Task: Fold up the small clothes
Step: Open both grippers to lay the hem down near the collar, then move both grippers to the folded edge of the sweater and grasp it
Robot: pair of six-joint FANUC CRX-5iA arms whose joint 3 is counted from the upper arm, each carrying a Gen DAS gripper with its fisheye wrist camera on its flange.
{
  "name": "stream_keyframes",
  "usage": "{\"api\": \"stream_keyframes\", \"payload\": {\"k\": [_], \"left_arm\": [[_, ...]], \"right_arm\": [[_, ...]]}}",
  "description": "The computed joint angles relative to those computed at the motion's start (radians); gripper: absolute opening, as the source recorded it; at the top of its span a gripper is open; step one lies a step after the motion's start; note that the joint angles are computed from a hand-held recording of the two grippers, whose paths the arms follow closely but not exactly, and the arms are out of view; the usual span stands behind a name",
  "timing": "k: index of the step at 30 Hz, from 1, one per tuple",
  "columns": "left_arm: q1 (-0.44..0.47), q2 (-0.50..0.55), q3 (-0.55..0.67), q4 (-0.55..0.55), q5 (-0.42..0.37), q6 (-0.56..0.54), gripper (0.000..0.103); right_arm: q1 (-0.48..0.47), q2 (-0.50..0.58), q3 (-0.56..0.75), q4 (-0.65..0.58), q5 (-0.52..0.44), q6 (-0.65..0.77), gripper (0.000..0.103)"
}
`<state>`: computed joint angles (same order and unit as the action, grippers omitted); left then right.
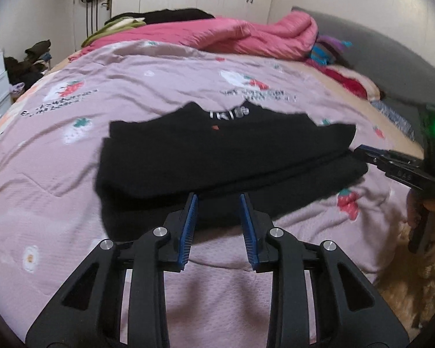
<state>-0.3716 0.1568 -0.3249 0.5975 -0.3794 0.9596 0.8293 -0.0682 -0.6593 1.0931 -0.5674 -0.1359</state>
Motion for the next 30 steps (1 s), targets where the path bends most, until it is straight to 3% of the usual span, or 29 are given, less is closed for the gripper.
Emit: {"api": "stream_keyframes", "payload": {"k": [3, 5, 10, 18, 23, 25, 30], "left_arm": [[-0.006, 0.030, 0.031, -0.054, -0.032, 0.057, 0.022], [-0.013, 0.051, 0.070, -0.162, -0.050, 0.141, 0.022], [-0.012, 0.076, 0.119, -0.287, -0.052, 0.260, 0.022], [0.000, 0.127, 0.192, -0.288, -0.075, 0.265, 0.023], [0.018, 0.157, 0.222, -0.212, -0.072, 0.218, 0.024], [0.029, 0.178, 0.265, -0.242, -0.080, 0.262, 0.026], [0.055, 0.207, 0.299, -0.115, -0.029, 0.189, 0.027]], "right_arm": [[0.022, 0.027, 0.023, -0.061, -0.034, 0.051, 0.025], [0.025, 0.046, 0.044, -0.124, -0.045, 0.101, 0.025], [0.012, 0.121, 0.119, -0.230, -0.112, 0.209, 0.025], [-0.043, 0.190, 0.201, -0.256, -0.104, 0.296, 0.025], [-0.086, 0.226, 0.248, -0.263, -0.064, 0.331, 0.025], [-0.100, 0.237, 0.264, -0.262, -0.051, 0.335, 0.025], [-0.146, 0.272, 0.306, -0.251, -0.001, 0.333, 0.025]]}}
